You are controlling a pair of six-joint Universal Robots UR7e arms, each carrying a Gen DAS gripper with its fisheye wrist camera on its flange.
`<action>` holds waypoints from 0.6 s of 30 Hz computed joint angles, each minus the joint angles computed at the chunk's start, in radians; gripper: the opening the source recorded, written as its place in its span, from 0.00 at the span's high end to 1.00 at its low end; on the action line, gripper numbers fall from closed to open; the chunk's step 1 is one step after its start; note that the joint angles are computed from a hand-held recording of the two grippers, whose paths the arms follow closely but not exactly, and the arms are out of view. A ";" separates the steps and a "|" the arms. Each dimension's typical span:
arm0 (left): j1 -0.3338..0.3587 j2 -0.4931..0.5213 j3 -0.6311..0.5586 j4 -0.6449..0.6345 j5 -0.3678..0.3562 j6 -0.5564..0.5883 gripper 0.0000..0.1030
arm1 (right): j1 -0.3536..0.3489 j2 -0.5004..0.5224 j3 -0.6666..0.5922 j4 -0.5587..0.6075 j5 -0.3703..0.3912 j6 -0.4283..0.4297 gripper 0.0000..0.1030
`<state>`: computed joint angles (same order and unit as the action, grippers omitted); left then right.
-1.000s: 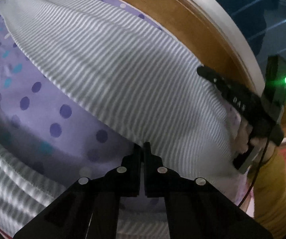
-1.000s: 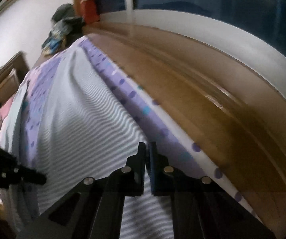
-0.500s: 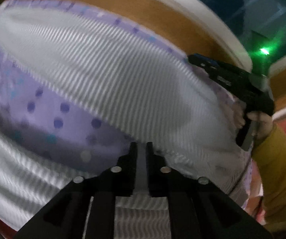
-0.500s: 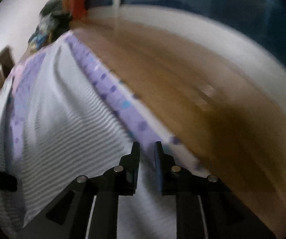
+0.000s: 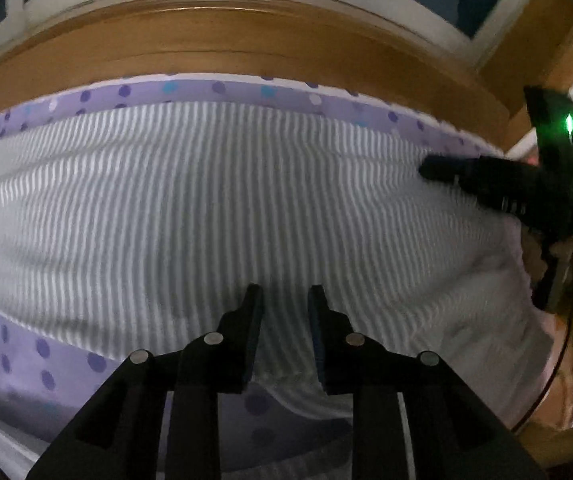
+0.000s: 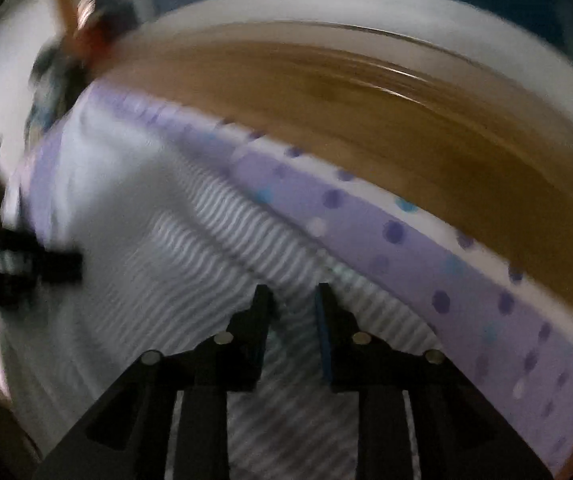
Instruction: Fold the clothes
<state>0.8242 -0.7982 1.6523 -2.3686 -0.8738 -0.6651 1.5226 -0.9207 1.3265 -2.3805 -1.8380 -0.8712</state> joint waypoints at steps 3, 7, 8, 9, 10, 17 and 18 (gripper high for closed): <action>-0.028 -0.030 0.032 0.048 0.016 -0.047 0.75 | 0.003 -0.030 0.087 -0.216 -0.026 -0.019 0.77; -0.080 -0.083 0.119 0.025 0.021 -0.072 0.72 | -0.022 -0.151 0.191 -0.226 0.072 -0.021 0.75; -0.094 -0.093 0.139 0.010 0.022 -0.065 0.71 | -0.029 -0.190 0.229 -0.243 0.087 -0.028 0.69; -0.112 -0.112 0.172 -0.006 0.027 -0.057 0.71 | -0.030 -0.220 0.274 -0.272 0.095 -0.032 0.65; -0.130 -0.129 0.204 -0.022 0.036 -0.047 0.70 | -0.027 -0.247 0.322 -0.306 0.101 -0.034 0.57; -0.221 -0.246 0.380 -0.042 0.041 -0.061 0.65 | -0.002 -0.461 0.689 -0.520 0.081 -0.078 0.40; -0.226 -0.261 0.403 -0.065 0.024 -0.068 0.65 | -0.002 -0.497 0.725 -0.497 0.081 -0.070 0.39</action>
<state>0.5977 -1.0592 2.0553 -2.4331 -0.8498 -0.7333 1.5203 -1.4178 2.0518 -2.8772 -1.7573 -0.9409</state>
